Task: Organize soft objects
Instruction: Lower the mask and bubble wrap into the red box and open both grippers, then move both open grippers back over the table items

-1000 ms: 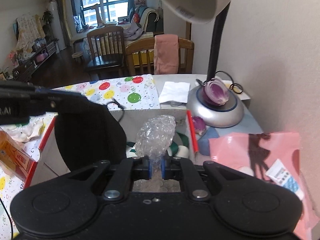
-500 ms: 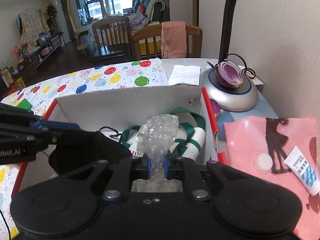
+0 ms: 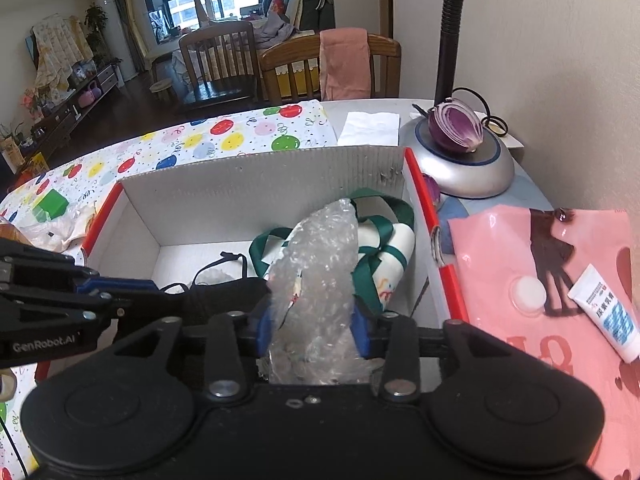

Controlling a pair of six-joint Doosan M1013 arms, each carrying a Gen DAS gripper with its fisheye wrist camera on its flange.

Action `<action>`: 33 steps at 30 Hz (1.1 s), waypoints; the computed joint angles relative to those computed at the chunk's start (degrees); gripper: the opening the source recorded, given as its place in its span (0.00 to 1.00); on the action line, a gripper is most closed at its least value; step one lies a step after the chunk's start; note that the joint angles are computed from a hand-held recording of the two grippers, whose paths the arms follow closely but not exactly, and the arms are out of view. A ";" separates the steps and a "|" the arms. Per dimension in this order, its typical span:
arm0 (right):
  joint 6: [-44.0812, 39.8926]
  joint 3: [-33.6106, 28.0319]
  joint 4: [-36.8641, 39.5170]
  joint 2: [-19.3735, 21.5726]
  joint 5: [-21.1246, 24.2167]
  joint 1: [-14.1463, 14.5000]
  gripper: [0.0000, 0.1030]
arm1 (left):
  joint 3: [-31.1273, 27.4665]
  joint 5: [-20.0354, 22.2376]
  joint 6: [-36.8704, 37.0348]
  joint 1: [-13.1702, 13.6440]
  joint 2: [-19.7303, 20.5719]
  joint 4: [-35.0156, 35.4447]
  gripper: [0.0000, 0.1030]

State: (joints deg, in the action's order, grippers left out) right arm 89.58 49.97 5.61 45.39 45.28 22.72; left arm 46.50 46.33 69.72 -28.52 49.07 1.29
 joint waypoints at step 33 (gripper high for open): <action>0.91 13.10 0.35 -11.59 -13.40 3.19 0.84 | 22.05 -20.66 2.00 -0.30 -15.69 -0.21 0.68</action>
State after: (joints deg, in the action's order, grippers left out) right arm 90.50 63.07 5.96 33.81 31.88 25.91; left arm 68.54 25.67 71.72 -28.82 33.37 1.08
